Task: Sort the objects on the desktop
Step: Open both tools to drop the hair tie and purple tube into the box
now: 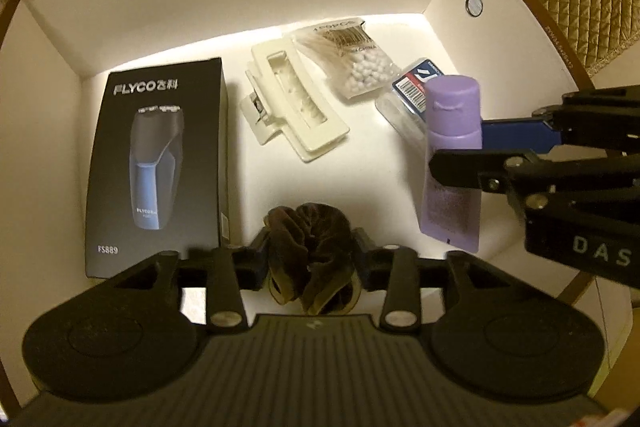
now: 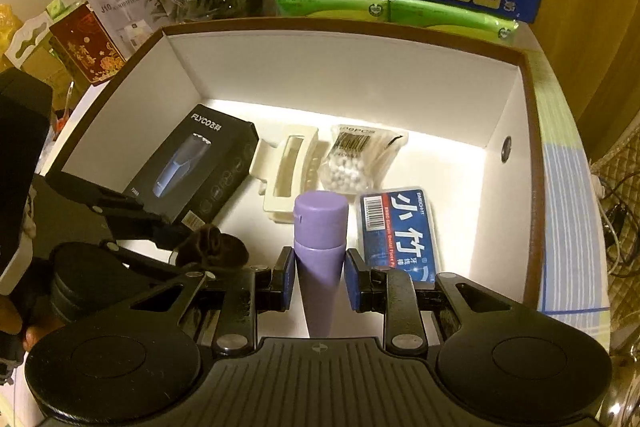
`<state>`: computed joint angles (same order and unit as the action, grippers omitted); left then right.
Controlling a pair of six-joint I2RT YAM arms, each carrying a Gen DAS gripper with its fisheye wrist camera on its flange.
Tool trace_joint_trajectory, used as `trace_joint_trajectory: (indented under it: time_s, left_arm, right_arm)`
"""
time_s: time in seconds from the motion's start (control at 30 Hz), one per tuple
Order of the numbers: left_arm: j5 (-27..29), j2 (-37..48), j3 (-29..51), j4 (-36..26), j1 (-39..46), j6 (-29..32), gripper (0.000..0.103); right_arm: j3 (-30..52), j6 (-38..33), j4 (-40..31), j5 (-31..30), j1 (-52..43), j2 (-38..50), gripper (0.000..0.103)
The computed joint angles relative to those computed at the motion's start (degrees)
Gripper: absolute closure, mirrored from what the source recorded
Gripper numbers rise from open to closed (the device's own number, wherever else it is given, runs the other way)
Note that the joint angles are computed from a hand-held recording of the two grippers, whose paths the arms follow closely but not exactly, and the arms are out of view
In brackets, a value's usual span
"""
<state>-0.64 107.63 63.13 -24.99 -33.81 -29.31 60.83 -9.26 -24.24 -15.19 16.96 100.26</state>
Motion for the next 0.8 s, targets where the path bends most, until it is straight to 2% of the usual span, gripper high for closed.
trace_joint_trajectory:
  time_s: [0.03, 0.1, 0.2, 0.27, 0.3, 0.33, 0.43, 0.6, 0.8]
  left_arm:
    - [0.27, -0.16, -0.09, 0.18, 0.16, -0.55, 0.049]
    - [0.0, -1.03, -0.66, 0.57, 0.27, -0.77, 0.031]
    - [-0.81, -2.07, -1.53, 1.01, 0.19, -0.63, 0.027]
    - [-0.74, -2.55, -2.0, 1.11, 0.32, -0.59, 0.025]
    - [-0.87, -3.01, -2.43, 1.22, 0.26, -0.72, 0.024]
    - [-0.99, -3.58, -2.88, 1.38, 0.24, -0.95, 0.024]
    - [-1.11, -5.08, -3.63, 1.5, 0.48, -1.38, 0.022]
    - [-2.89, -7.47, -3.82, 0.58, -0.02, -1.08, 0.013]
    - [-5.65, -10.42, -4.62, -0.61, -1.2, -2.36, 0.012]
  right_arm:
    - [0.1, 0.15, 0.03, 0.16, 0.15, 0.3, 0.08]
    - [0.07, 0.61, 0.3, 0.76, 0.46, 0.84, 0.08]
    - [-0.45, 1.51, 1.09, 0.68, 0.21, 0.69, 0.077]
    - [-1.05, 2.04, 1.65, 0.03, -0.26, -0.01, 0.062]
    - [-1.45, 2.47, 2.15, -0.06, -0.52, -0.62, 0.043]
    - [-2.0, 2.63, 2.81, -0.63, -0.94, -1.34, 0.031]
    - [-2.33, 2.13, 2.64, -2.36, -1.92, -2.79, 0.027]
    - [-3.06, 2.68, 2.63, -3.48, -2.73, -4.85, 0.018]
    - [-4.54, 3.16, 2.93, -4.72, -3.36, -7.49, 0.011]
